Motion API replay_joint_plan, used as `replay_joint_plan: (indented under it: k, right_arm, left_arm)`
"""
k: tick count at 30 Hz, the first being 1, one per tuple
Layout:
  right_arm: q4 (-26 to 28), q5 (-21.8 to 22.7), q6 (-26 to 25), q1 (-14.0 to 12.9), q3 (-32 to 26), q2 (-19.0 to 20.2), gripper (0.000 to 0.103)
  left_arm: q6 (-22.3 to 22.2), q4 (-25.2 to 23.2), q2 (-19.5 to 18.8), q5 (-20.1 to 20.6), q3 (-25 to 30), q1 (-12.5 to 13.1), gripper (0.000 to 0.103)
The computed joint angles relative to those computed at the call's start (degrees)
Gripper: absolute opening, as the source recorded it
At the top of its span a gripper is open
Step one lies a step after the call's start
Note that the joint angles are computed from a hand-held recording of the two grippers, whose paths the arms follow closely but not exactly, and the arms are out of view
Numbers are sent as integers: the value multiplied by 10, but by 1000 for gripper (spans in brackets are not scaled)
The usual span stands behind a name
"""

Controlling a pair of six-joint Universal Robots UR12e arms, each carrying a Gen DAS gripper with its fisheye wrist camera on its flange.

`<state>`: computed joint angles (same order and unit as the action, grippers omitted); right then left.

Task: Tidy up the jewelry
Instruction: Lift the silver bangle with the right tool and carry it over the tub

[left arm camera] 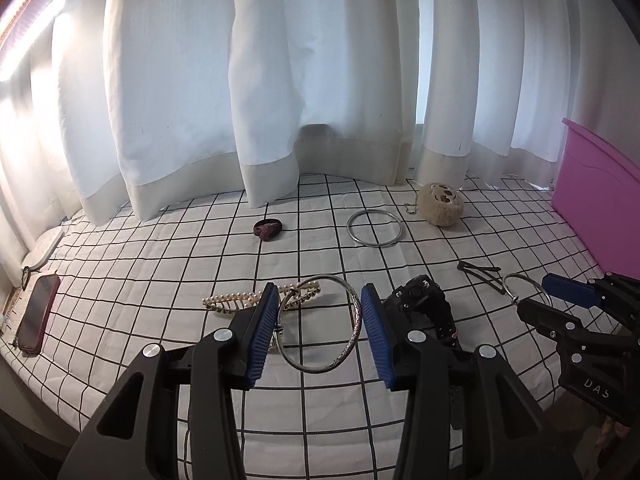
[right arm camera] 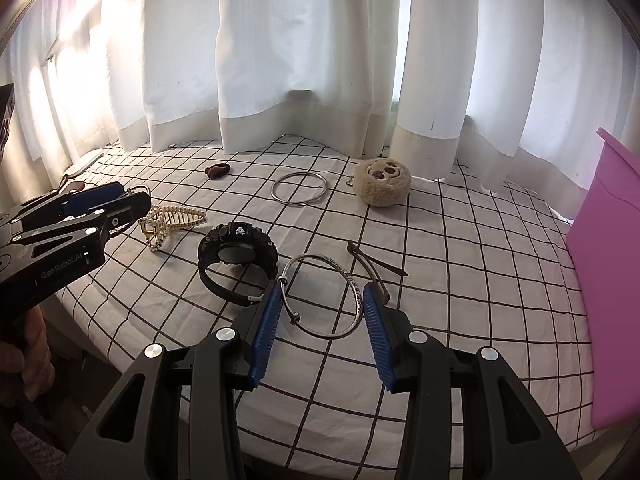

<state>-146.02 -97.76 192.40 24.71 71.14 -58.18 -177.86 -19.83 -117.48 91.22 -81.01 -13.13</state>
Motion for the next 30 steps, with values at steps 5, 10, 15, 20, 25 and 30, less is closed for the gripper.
replay_joint_plan:
  k: [5,10,15,20,25,30]
  right_arm:
    - [18,-30,22,3,-27,1,41]
    - [35,-72,40,7,-56,1,41]
    - [36,-123,56,9,-70,-4,41]
    - [29,-164,70,8,-65,-20,41]
    - [23,-190,83,-1,-40,-46,41]
    - [14,-192,86,-23,1,-82,41]
  left_arm:
    - [21,-5,1,-28,24,6,42]
    - [44,-17,-3,-69,54,11,42]
    - [66,-17,-10,-116,81,12,42]
    - [86,-23,-21,-163,114,5,42]
    - [102,-44,-38,-208,157,-14,42]
    - [103,-63,-64,-238,208,-43,42]
